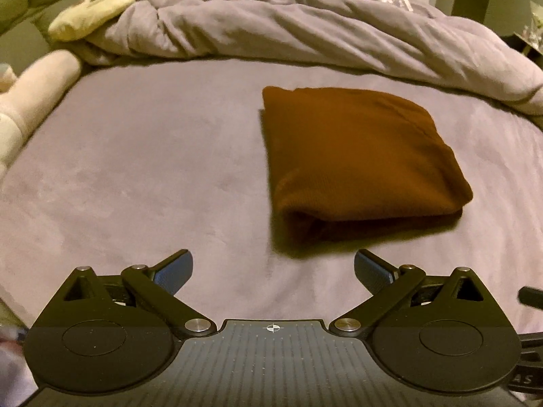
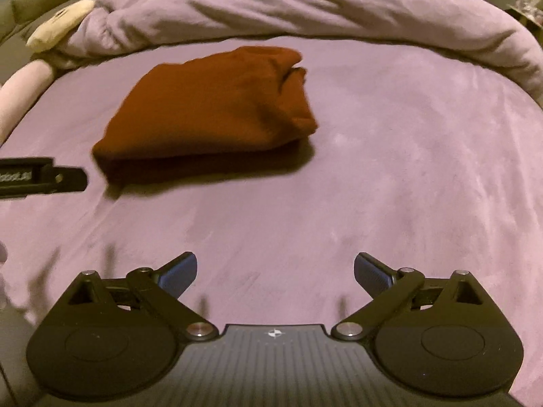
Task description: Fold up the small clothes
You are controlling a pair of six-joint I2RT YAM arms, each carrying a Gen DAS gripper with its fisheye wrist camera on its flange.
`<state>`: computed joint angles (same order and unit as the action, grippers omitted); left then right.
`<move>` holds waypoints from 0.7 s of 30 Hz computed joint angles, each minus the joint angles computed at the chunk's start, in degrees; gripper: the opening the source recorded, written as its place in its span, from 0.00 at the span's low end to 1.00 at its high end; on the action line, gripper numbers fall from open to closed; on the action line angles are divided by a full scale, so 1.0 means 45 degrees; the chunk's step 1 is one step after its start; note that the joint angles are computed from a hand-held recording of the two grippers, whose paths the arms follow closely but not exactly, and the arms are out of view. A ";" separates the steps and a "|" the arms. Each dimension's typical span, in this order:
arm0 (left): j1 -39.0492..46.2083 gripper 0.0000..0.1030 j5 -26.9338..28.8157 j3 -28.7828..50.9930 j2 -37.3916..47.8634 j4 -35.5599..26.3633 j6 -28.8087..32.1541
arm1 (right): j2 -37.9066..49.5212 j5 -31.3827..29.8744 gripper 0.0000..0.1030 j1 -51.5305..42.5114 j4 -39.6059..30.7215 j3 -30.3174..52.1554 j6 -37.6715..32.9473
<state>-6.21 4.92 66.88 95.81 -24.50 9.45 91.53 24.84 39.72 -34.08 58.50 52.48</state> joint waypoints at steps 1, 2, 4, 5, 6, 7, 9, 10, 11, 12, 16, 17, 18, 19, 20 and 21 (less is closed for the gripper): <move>-0.0016 1.00 -0.0081 0.0071 -0.0070 -0.0118 0.0056 | 0.0029 0.0074 0.96 0.0121 -0.0427 0.0358 0.0077; -0.0008 1.00 -0.0134 0.0060 -0.0179 -0.0158 0.0077 | 0.0071 0.0174 0.96 0.0199 -0.0650 0.0637 0.0051; 0.0033 1.00 -0.0202 0.0069 -0.0393 -0.0239 0.0078 | -0.0072 0.0617 0.96 0.0431 -0.0700 0.0860 -0.0135; 0.0043 1.00 -0.0255 0.0144 -0.0434 -0.0342 0.0064 | -0.0110 0.0854 0.96 0.0553 -0.0759 0.1002 -0.0221; 0.0048 1.00 -0.0278 0.0205 -0.0474 -0.0435 0.0073 | -0.0075 0.0960 0.96 0.0597 -0.0926 0.1205 -0.0282; 0.0055 1.00 -0.0267 0.0251 -0.0496 -0.0485 0.0096 | 0.0014 0.0998 0.96 0.0599 -0.1117 0.1479 -0.0367; 0.0054 1.00 -0.0236 0.0319 -0.0536 -0.0589 0.0135 | 0.0082 0.0732 0.96 0.0436 -0.1217 0.1780 -0.0527; 0.0062 1.00 -0.0208 0.0342 -0.0537 -0.0628 0.0179 | 0.0180 0.0623 0.96 0.0374 -0.1400 0.1981 -0.0452; 0.0064 1.00 -0.0204 0.0381 -0.0509 -0.0673 0.0237 | 0.0318 0.0548 0.96 0.0317 -0.1654 0.2212 -0.0336; 0.0057 1.00 -0.0215 0.0398 -0.0488 -0.0689 0.0268 | 0.0413 0.0495 0.96 0.0267 -0.1848 0.2378 -0.0274; 0.0056 1.00 -0.0157 0.0546 -0.0336 -0.0811 0.0383 | 0.0694 0.0536 0.96 0.0239 -0.2313 0.2845 -0.0286; 0.0045 1.00 -0.0182 0.0545 -0.0333 -0.0773 0.0339 | 0.0753 0.0603 0.96 0.0256 -0.2357 0.2914 -0.0289; 0.0035 1.00 -0.0172 0.0550 -0.0327 -0.0743 0.0314 | 0.0805 0.0645 0.96 0.0271 -0.2429 0.2981 -0.0268; 0.0009 1.00 -0.0158 0.0552 -0.0320 -0.0748 0.0308 | 0.0843 0.0653 0.96 0.0262 -0.2472 0.3047 -0.0265; -0.0007 1.00 -0.0154 0.0544 -0.0306 -0.0738 0.0306 | 0.0817 0.0641 0.96 0.0264 -0.2470 0.3033 -0.0274; -0.0018 1.00 -0.0154 0.0557 -0.0286 -0.0742 0.0318 | 0.0845 0.0616 0.96 0.0268 -0.2515 0.3079 -0.0253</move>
<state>-6.29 4.23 69.39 94.52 -27.84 10.88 95.33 27.62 40.93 -45.40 72.36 51.34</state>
